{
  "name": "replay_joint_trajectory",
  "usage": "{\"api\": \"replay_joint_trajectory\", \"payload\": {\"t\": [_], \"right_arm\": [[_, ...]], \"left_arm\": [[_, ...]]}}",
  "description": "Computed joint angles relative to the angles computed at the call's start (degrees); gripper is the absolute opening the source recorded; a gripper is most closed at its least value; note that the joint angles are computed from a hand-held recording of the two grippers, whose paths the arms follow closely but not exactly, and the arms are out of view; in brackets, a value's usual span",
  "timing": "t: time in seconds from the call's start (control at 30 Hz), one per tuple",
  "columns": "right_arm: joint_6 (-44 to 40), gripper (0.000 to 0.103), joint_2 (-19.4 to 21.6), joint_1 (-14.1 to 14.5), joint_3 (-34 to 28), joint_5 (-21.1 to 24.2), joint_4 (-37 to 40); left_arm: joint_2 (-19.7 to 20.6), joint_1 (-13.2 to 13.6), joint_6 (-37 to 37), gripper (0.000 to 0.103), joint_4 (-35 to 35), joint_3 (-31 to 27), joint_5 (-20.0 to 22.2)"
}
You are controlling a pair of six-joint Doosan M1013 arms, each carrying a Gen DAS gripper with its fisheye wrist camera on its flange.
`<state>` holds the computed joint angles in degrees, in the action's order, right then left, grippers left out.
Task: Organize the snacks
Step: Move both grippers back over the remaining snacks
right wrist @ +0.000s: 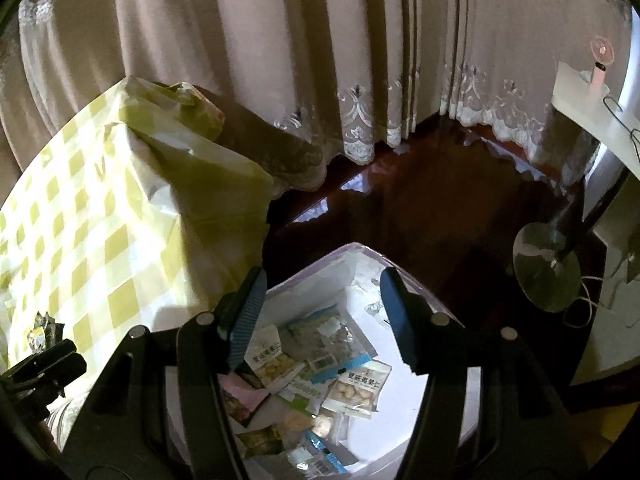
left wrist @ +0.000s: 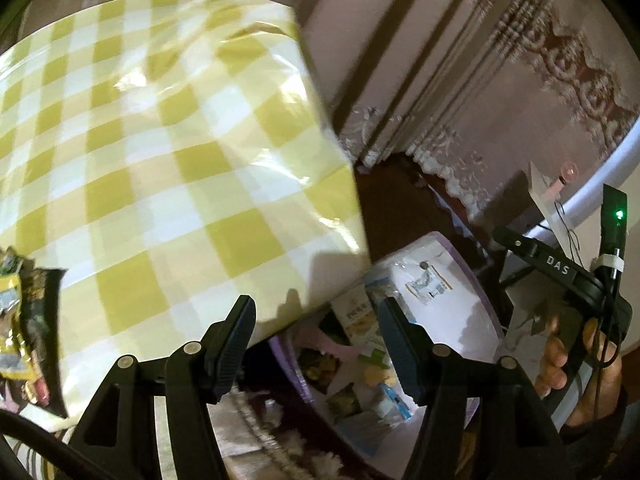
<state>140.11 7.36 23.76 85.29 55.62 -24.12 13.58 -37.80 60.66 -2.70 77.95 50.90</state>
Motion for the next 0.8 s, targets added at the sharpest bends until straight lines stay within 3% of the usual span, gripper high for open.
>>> {"api": "replay_joint_trajectory", "payload": {"t": [0.8], "right_arm": [[-13.1,0.068,5.8,7.6,-7.2,-2.1,12.6]], "left_arm": [[-10.5,4.9,-16.1,0.065,6.9,12.3,-2.5]]}}
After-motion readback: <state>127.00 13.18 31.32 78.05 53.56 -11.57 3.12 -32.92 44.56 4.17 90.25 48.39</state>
